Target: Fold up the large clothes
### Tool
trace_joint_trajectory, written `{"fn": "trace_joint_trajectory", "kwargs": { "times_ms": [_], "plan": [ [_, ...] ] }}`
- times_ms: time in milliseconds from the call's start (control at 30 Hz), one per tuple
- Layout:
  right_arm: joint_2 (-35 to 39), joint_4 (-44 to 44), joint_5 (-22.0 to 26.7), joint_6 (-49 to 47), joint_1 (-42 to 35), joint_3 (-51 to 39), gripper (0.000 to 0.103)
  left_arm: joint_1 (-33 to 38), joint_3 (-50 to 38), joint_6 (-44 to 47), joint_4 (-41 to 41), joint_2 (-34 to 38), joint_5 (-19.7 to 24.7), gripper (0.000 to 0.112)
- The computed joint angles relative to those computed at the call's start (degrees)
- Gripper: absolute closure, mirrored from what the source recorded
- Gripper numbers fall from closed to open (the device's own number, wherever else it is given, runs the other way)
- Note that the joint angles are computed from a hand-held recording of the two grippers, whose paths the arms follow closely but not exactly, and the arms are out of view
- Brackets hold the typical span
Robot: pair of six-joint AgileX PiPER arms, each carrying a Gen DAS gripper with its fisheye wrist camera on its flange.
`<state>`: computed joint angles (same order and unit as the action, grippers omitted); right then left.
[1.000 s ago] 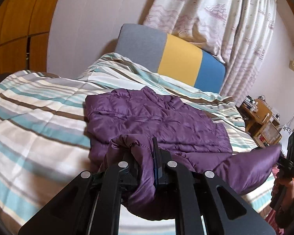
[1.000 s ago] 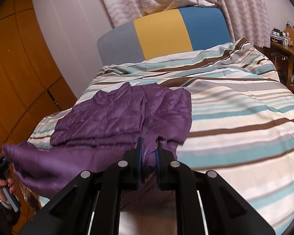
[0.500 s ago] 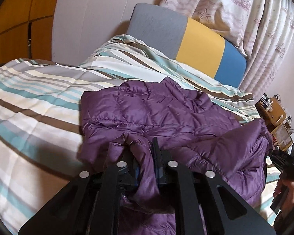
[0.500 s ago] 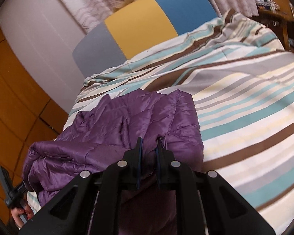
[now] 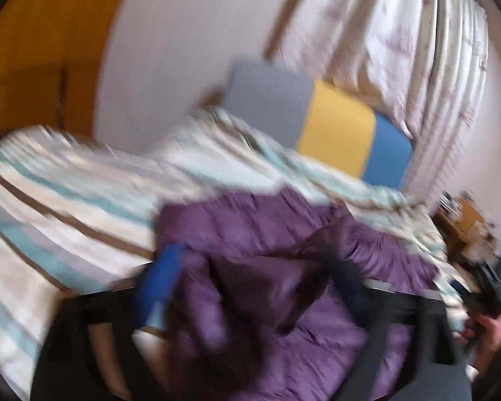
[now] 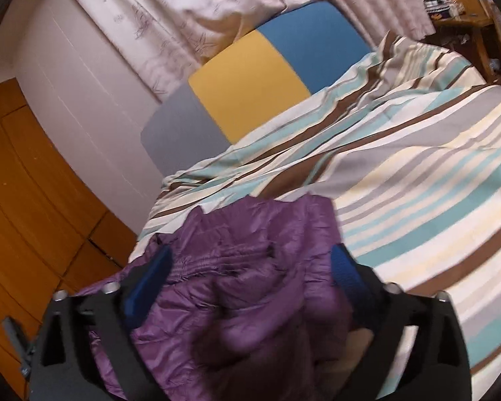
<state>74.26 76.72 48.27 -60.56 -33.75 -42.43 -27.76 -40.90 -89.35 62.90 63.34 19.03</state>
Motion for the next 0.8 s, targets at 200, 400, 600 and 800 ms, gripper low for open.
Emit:
{"fn": "trace_joint_trajectory", "kwargs": {
  "times_ms": [200,400,600,800],
  "plan": [
    [4.54,-8.68,3.07,3.33,-1.03,-0.09,0.003,5.48,-4.84,28.76,-27.41,7.38,5.41,0.012],
    [7.53,-12.19,-0.19,5.86,7.28,-0.3,0.034,12.15,-7.08,57.92,-60.29,17.2,3.01,0.038],
    [6.85,-11.67,4.7,5.24,6.88,0.86,0.072,7.3,-8.4,64.49,-61.35,16.73,7.08,0.084],
    [2.01,-16.63,15.9,2.07,-2.84,3.28,0.075,5.75,0.09,70.43,-64.62,6.98,7.18,0.085]
  ]
}}
